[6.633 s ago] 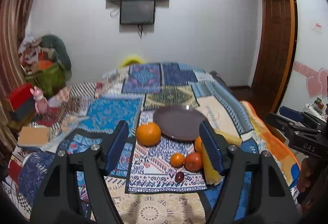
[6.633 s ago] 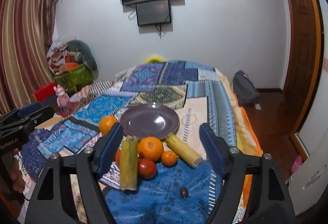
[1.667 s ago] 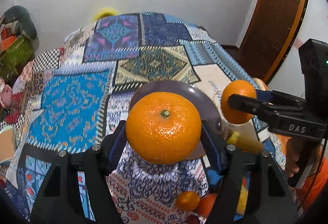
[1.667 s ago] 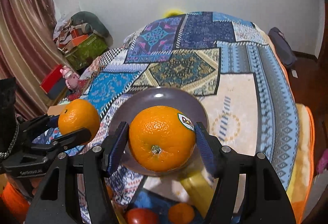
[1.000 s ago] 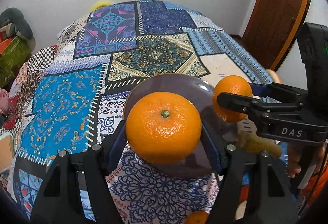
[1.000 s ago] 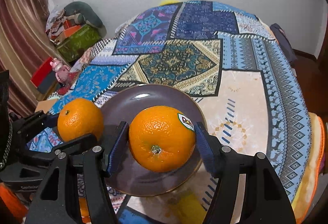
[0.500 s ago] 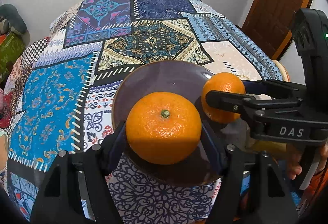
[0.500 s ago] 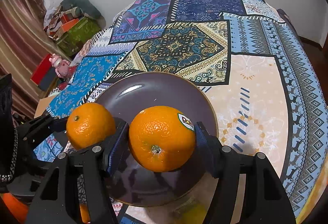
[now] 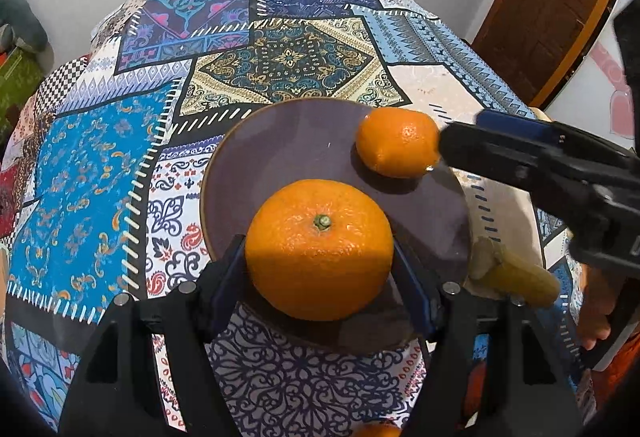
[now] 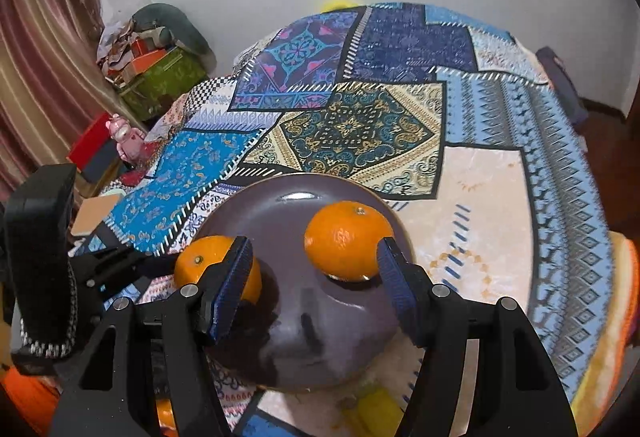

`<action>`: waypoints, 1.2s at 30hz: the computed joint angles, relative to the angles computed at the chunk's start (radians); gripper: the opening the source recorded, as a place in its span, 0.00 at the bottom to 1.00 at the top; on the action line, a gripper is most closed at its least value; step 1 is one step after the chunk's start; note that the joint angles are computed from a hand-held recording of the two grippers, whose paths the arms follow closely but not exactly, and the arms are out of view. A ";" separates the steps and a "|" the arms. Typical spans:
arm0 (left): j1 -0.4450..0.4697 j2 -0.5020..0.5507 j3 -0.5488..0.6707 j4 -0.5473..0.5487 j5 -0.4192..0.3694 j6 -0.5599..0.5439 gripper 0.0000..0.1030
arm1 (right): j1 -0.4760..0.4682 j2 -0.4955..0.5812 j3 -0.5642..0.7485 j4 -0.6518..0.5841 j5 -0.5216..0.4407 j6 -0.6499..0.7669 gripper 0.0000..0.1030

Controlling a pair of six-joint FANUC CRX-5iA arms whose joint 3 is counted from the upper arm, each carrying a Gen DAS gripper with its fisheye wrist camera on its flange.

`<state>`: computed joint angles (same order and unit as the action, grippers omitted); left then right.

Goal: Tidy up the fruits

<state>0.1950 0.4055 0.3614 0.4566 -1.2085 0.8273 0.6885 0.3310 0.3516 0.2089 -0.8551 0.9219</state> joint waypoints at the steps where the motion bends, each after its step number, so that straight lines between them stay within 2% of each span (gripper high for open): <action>1: 0.000 -0.003 -0.002 -0.003 0.003 0.004 0.67 | 0.003 -0.009 -0.014 0.010 0.001 -0.005 0.60; 9: -0.014 -0.004 0.015 -0.042 -0.005 0.016 0.68 | 0.002 -0.066 -0.097 0.035 -0.006 -0.033 0.60; 11: -0.009 -0.006 0.011 -0.023 -0.006 0.003 0.68 | 0.001 -0.080 -0.117 0.033 -0.006 -0.037 0.60; 12: -0.003 -0.015 -0.007 0.004 0.009 -0.010 0.68 | 0.001 -0.086 -0.127 0.034 -0.005 -0.040 0.60; 13: 0.005 -0.046 -0.058 0.052 0.066 -0.043 0.68 | 0.002 -0.092 -0.138 0.037 -0.004 -0.047 0.60; 15: 0.006 -0.083 -0.101 0.078 0.127 -0.083 0.75 | 0.001 -0.099 -0.150 0.033 -0.008 -0.050 0.60; 18: 0.005 -0.115 -0.121 0.079 0.163 -0.108 0.78 | 0.007 -0.115 -0.177 0.038 -0.010 -0.063 0.60; 25: 0.041 -0.172 -0.164 0.086 0.107 -0.144 0.78 | 0.051 -0.187 -0.270 0.108 -0.002 -0.127 0.60; 36: 0.137 -0.356 -0.377 0.111 0.052 -0.243 0.78 | 0.146 -0.304 -0.406 0.161 -0.008 -0.228 0.60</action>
<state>0.3317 0.0491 -0.0159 0.5671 -1.1569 0.5842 0.8348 0.0274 -0.0541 0.3695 -0.8631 0.6941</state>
